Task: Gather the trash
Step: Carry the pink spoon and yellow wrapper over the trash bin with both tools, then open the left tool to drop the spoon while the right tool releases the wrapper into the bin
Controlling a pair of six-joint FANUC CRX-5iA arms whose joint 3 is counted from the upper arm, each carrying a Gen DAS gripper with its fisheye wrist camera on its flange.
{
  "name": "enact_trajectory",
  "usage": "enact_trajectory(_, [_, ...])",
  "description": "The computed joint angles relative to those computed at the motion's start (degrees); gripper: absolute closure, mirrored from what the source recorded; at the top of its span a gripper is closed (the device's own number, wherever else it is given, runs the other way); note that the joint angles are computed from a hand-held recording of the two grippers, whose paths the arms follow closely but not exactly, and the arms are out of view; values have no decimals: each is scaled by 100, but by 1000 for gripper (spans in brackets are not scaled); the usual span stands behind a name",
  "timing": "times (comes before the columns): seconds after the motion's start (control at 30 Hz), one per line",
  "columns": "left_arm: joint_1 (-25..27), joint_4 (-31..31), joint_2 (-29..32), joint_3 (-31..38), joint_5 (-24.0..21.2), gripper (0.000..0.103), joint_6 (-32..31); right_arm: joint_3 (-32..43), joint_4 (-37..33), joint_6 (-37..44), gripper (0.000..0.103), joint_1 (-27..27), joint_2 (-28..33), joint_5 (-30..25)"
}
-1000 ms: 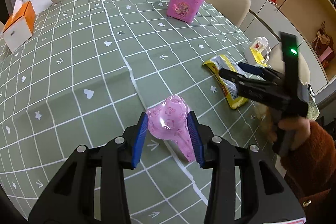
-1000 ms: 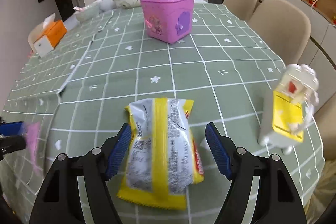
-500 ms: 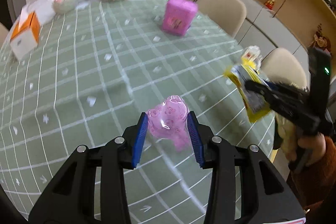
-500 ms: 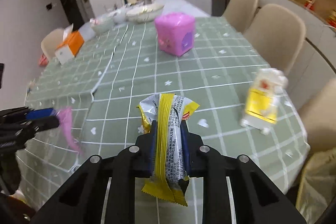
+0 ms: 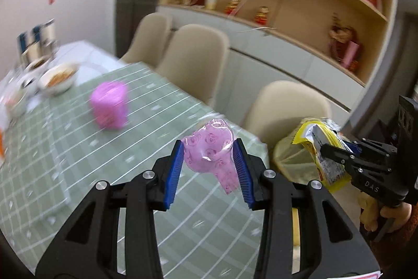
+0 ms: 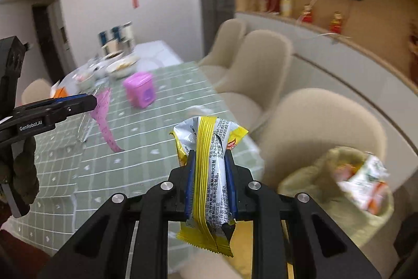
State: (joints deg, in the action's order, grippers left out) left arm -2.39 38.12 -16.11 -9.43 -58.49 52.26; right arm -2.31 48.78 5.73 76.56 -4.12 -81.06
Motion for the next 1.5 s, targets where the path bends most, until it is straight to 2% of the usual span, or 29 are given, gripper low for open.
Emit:
enact_trajectory(0.27, [-1495, 132, 770, 679, 467, 66, 157, -925, 391, -975, 82, 647, -1007, -1479])
enact_trajectory(0.53, [-2644, 114, 1718, 1497, 647, 66, 444, -1749, 533, -1758, 82, 1280, -1940, -2652])
enact_trajectory(0.7, [-3113, 195, 2457, 2099, 531, 66, 637, -2145, 512, -2248, 82, 1701, -2468, -3385])
enact_trajectory(0.83, [-3398, -51, 3074, 2710, 325, 66, 1023, -2424, 432, -2680, 82, 1998, -2915, -3812])
enact_trajectory(0.97, [-3677, -731, 3717, 3524, 144, 66, 1513, -2591, 381, -2795, 82, 2061, -3191, -3952])
enact_trajectory(1.07, [-3868, -1415, 4323, 4379, -406, 66, 1947, -2724, 350, -2793, 82, 1960, -3389, -3867])
enact_trajectory(1.17, [-4060, -1946, 4755, 5012, -952, 66, 2096, -2858, 277, -2769, 82, 1867, -3596, -3729])
enact_trajectory(1.23, [-4139, -2071, 4844, 5106, -1051, 66, 2069, -2911, 237, -2669, 82, 1733, -3686, -3583])
enact_trajectory(1.37, [-4188, -2016, 4857, 5033, -956, 66, 2067, -3041, 185, -2530, 82, 1484, -3841, -3264])
enact_trajectory(1.43, [-4135, -1845, 4863, 4995, -916, 62, 2056, -3087, 185, -2437, 82, 1346, -3883, -3094])
enact_trajectory(1.5, [-4047, -1679, 4712, 4729, -757, 53, 2023, -3132, 198, -2255, 82, 1102, -3924, -2823])
